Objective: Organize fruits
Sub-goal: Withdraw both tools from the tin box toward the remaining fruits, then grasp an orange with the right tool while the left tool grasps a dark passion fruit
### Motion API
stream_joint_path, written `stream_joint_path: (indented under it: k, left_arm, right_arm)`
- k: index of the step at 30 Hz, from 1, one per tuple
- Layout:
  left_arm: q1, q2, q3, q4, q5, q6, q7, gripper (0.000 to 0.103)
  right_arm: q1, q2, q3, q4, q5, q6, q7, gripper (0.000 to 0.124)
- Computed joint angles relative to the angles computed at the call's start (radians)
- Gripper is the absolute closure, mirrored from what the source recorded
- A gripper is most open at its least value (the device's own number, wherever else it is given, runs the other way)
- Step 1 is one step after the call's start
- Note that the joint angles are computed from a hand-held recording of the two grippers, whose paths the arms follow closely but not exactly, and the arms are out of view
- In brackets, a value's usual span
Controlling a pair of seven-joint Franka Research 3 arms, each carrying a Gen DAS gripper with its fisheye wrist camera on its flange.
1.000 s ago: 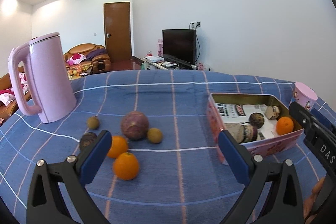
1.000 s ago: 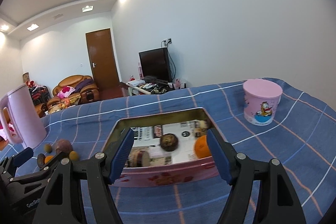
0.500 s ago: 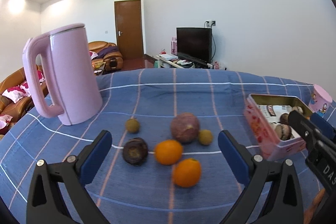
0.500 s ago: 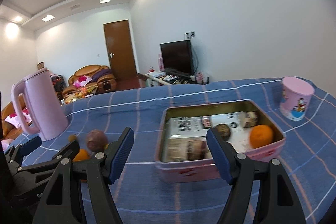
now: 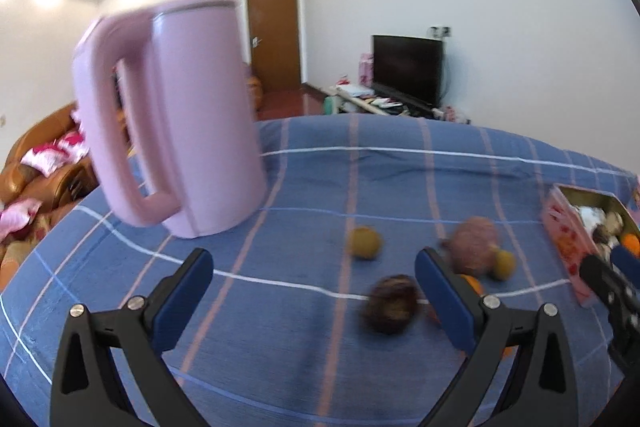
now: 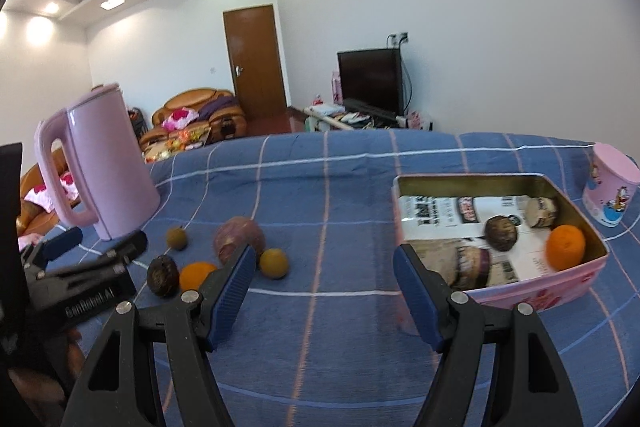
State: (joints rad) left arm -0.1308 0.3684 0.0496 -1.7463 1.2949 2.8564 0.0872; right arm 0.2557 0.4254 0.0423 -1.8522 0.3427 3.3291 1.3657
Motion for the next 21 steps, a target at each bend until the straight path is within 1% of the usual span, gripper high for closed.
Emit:
stream_joint_path:
  k: [3, 5, 6, 8, 12, 13, 15, 16, 17, 19, 21]
  left_arm:
    - [0.018, 0.003, 0.006, 0.000, -0.037, -0.010, 0.004, 0.000]
    - [0.024, 0.005, 0.009, -0.001, -0.052, -0.013, 0.006, 0.000]
    - [0.027, 0.005, 0.010, -0.002, -0.062, -0.016, 0.012, 0.000]
    - [0.028, 0.004, 0.011, -0.001, -0.076, -0.030, 0.023, 0.000]
    - [0.039, 0.008, 0.002, -0.003, -0.129, -0.030, 0.070, 0.000]
    - [0.037, 0.010, 0.001, -0.001, -0.139, -0.031, 0.082, 0.000]
    - [0.033, 0.010, 0.003, -0.003, -0.147, -0.032, 0.102, 0.000]
    - [0.031, 0.014, 0.003, 0.000, -0.152, -0.032, 0.112, 0.000]
    - [0.027, 0.014, 0.005, -0.001, -0.152, -0.034, 0.118, 0.000]
    - [0.025, 0.016, 0.006, 0.001, -0.157, -0.027, 0.132, 0.000]
    - [0.026, 0.017, 0.007, -0.003, -0.159, 0.002, 0.141, 0.000]
  right_arm:
    - [-0.032, 0.017, 0.047, 0.038, -0.019, -0.078, -0.010, 0.051]
    - [-0.071, 0.031, 0.101, 0.068, -0.025, -0.144, -0.037, 0.051]
    - [-0.078, 0.036, 0.114, 0.080, -0.024, -0.169, -0.050, 0.051]
    - [-0.056, 0.044, 0.098, 0.102, -0.029, -0.218, -0.062, 0.051]
    - [-0.033, 0.049, 0.092, 0.117, -0.037, -0.267, -0.110, 0.051]
    - [-0.020, 0.053, 0.080, 0.126, -0.045, -0.287, -0.113, 0.051]
    - [0.022, 0.066, 0.034, 0.154, -0.073, -0.343, -0.098, 0.051]
    - [0.042, 0.072, 0.011, 0.168, -0.089, -0.370, -0.081, 0.053]
    - [0.046, 0.080, 0.006, 0.183, -0.097, -0.398, -0.077, 0.060]
    - [0.040, 0.089, 0.010, 0.205, -0.102, -0.441, -0.082, 0.070]
    - [0.032, 0.101, 0.014, 0.229, -0.097, -0.481, -0.077, 0.076]
